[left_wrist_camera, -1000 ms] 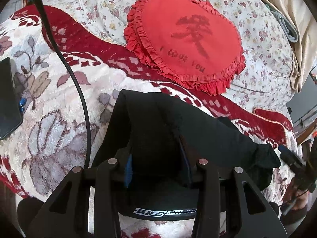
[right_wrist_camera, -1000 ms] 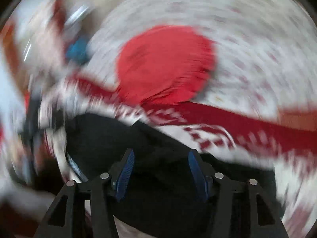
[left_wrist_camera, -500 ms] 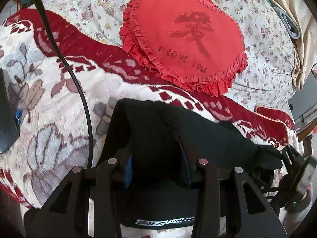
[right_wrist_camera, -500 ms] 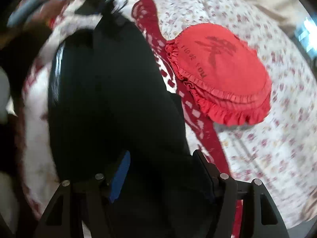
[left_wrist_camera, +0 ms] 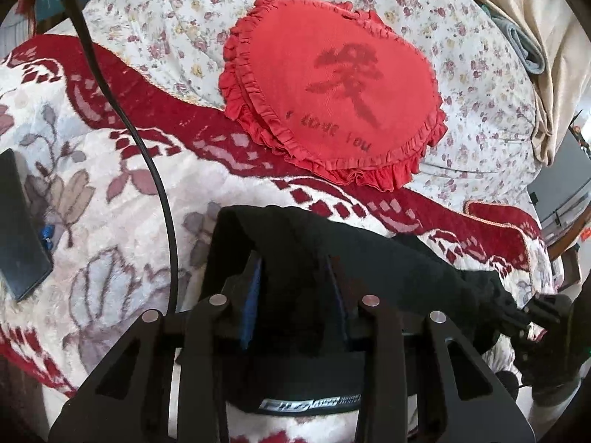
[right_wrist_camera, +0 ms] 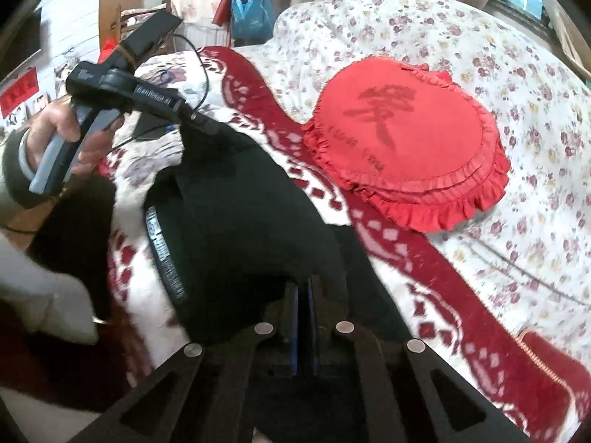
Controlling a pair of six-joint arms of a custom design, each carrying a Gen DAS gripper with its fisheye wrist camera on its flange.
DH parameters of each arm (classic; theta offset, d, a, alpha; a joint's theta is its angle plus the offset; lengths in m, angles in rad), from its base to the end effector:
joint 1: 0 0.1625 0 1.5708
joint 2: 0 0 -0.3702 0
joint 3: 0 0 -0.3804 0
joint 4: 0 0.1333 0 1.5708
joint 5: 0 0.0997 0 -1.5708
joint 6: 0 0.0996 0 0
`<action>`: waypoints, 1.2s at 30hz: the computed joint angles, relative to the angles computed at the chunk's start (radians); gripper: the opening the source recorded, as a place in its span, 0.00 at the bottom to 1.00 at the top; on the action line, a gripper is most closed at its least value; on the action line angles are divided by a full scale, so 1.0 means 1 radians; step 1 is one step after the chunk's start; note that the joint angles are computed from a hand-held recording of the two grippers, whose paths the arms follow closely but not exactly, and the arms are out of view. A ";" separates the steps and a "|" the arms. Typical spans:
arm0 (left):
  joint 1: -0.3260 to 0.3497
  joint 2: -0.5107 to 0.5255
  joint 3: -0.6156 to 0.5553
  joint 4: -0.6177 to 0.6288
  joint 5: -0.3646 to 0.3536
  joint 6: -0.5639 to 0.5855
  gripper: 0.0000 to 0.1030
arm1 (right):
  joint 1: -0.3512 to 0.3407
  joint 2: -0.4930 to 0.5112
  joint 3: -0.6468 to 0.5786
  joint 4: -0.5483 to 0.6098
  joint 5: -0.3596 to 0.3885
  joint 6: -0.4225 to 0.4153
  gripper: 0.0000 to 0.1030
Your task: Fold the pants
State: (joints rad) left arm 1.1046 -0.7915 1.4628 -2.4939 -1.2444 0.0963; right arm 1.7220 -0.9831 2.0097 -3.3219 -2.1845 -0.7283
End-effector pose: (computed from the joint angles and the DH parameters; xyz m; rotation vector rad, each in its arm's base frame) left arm -0.1572 -0.6800 0.1227 0.7301 2.7401 -0.4386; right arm 0.1550 -0.5133 0.1502 0.7262 -2.1896 0.6256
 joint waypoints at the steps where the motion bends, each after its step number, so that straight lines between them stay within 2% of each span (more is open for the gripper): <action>1: 0.003 -0.007 0.008 -0.001 -0.003 -0.004 0.31 | 0.003 -0.004 0.017 0.008 0.015 0.034 0.04; 4: 0.012 -0.021 0.029 0.001 -0.007 -0.011 0.31 | -0.003 0.024 0.040 -0.075 0.024 0.054 0.04; 5: 0.017 -0.025 0.036 0.002 -0.010 -0.018 0.31 | -0.017 0.020 0.052 -0.081 0.055 0.080 0.04; 7: 0.028 -0.035 0.045 0.017 -0.026 -0.030 0.31 | -0.045 0.004 0.070 -0.041 0.119 0.164 0.04; 10: 0.038 -0.049 0.068 0.014 -0.016 -0.051 0.32 | -0.053 0.028 0.080 -0.018 0.122 0.174 0.04; 11: 0.043 -0.053 0.073 0.015 -0.012 -0.062 0.36 | -0.060 0.025 0.086 -0.010 0.142 0.193 0.04; 14: 0.062 -0.059 0.083 0.002 -0.016 -0.104 0.60 | -0.095 0.017 0.115 0.000 0.232 0.267 0.04; 17: 0.071 -0.046 0.075 -0.001 -0.004 -0.139 0.63 | -0.106 0.033 0.135 -0.013 0.248 0.292 0.04; 20: 0.067 -0.011 0.061 -0.034 0.012 -0.123 0.63 | -0.119 0.028 0.148 -0.018 0.266 0.310 0.04; 22: 0.067 0.007 0.048 -0.038 0.008 -0.115 0.63 | -0.119 0.022 0.148 -0.019 0.272 0.313 0.04; 23: 0.064 0.012 0.051 -0.055 0.007 -0.103 0.56 | -0.115 0.020 0.148 -0.018 0.271 0.310 0.04; 24: 0.062 0.013 0.059 -0.081 0.008 -0.086 0.41 | -0.110 0.016 0.148 -0.019 0.271 0.305 0.04; 27: 0.065 0.006 0.062 -0.065 -0.031 -0.051 0.30 | -0.106 -0.010 0.164 -0.011 0.288 0.308 0.04; 29: 0.061 -0.020 0.091 -0.070 -0.041 -0.014 0.29 | -0.121 -0.035 0.184 0.009 0.351 0.325 0.01; 30: 0.058 -0.037 0.111 -0.081 -0.043 0.008 0.29 | -0.123 -0.036 0.190 0.004 0.361 0.328 0.01; 31: 0.057 -0.050 0.124 -0.086 -0.043 0.025 0.29 | -0.114 -0.022 0.188 -0.015 0.333 0.325 0.01; 33: 0.062 -0.067 0.133 -0.077 -0.033 0.018 0.29 | -0.110 -0.003 0.186 -0.079 0.304 0.320 0.01; 35: 0.070 -0.078 0.133 -0.064 -0.027 0.002 0.29 | -0.123 -0.004 0.190 -0.190 0.334 0.333 0.03; 36: 0.073 -0.082 0.137 -0.064 -0.020 0.002 0.29 | -0.126 -0.003 0.181 -0.235 0.338 0.342 0.08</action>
